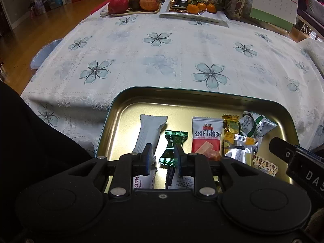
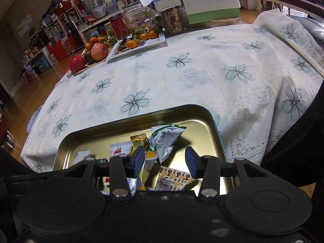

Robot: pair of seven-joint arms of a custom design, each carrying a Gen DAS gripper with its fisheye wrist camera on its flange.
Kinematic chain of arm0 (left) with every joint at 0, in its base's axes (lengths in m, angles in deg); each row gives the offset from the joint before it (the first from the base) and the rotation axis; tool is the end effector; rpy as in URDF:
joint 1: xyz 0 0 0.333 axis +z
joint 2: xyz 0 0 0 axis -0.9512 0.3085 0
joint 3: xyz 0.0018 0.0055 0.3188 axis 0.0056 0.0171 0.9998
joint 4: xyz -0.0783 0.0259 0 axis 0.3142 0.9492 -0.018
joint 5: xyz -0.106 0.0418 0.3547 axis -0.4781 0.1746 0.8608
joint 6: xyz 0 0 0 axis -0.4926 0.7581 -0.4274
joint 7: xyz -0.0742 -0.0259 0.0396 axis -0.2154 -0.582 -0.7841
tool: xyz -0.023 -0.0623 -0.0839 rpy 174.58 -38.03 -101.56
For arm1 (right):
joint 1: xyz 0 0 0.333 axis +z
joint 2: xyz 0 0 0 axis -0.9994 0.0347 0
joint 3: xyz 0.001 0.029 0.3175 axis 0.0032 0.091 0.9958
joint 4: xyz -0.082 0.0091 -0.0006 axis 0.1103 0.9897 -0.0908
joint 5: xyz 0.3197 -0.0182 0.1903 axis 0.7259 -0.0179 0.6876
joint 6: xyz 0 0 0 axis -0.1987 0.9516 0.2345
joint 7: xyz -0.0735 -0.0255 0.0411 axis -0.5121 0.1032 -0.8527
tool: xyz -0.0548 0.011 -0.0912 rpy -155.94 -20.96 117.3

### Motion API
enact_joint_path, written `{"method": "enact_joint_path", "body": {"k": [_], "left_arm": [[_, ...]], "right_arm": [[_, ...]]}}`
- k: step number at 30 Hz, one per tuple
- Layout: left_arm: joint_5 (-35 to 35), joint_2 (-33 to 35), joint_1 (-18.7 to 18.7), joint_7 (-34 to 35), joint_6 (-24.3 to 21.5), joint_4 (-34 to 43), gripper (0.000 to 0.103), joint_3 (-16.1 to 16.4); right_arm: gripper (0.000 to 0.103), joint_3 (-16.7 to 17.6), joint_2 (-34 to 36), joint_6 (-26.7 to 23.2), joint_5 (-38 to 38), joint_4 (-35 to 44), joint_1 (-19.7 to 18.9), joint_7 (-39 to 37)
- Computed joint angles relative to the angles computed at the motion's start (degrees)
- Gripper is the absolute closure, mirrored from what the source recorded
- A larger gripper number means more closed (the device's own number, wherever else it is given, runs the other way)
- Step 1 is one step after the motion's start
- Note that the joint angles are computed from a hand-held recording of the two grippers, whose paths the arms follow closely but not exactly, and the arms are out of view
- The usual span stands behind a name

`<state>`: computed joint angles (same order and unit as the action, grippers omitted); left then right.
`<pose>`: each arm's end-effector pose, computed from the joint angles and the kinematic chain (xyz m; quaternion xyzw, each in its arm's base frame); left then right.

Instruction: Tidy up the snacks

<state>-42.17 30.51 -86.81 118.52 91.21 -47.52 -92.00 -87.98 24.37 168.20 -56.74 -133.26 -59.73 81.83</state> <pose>0.7059 -0.2089 0.4672 -0.6693 0.6942 -0.1909 0.1834 0.6420 0.3347 0.4449 -0.5627 0.7461 -0.1957 0.2973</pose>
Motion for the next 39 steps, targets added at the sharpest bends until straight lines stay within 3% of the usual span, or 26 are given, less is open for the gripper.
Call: {"method": "enact_joint_path", "body": {"k": [18,39], "left_arm": [[2.8,-2.8,-0.9,-0.4,4.0,-4.9,0.071,0.4],[2.7,-2.4,-0.8,-0.8,2.9,-4.3,0.07,0.3]], "right_arm": [[0.056,0.5,-0.7,-0.3,-0.6,-1.0,0.3,-1.8],[0.055,0.6,-0.1,-0.7,0.7,-0.2,0.2,-2.7]]}}
